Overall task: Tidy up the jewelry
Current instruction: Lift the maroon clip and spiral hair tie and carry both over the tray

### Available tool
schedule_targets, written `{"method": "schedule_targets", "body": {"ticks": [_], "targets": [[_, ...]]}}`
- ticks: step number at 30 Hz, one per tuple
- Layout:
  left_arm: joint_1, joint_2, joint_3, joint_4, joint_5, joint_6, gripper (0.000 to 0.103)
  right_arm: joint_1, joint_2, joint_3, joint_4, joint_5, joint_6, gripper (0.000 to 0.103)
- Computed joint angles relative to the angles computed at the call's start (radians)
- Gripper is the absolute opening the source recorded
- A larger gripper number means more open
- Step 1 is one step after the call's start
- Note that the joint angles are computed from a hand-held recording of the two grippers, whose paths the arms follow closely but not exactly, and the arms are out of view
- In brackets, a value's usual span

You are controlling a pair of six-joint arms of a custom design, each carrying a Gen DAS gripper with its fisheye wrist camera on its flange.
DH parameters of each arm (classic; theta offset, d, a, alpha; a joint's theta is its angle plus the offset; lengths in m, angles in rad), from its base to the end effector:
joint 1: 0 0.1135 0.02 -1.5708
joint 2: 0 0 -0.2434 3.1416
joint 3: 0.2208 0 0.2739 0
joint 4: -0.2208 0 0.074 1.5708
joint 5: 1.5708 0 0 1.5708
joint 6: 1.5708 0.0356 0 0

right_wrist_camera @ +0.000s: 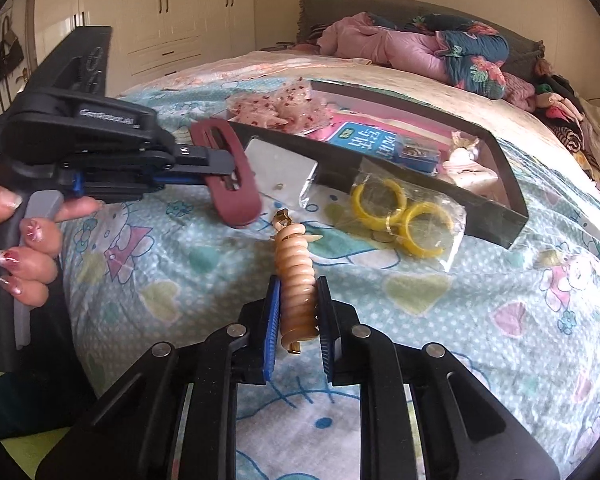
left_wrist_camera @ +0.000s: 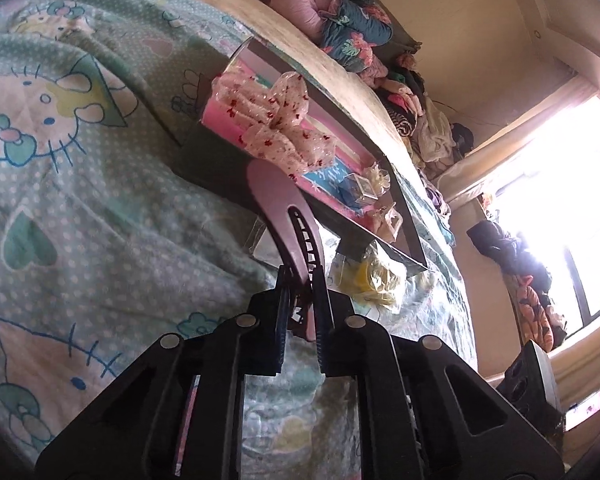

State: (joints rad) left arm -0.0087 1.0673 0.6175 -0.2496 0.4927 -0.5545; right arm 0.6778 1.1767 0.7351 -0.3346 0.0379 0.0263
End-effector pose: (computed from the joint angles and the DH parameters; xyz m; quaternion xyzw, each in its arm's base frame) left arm 0.2498 -0.0190 0.1967 -0.1378 0.8744 -0.3261 0.3317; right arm 0.2127 0.1695 0.2015 -0.2881 0.8758 0.1170 0.3692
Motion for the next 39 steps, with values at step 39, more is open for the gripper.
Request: {"method": "schedule_targets", "body": {"ticks": [39], "targets": [[-0.279,0.169,0.314,-0.062,-0.386,0.246,0.005,-0.303,0.013,0.144,0.002,-0.058,-0.022,0.017]]}}
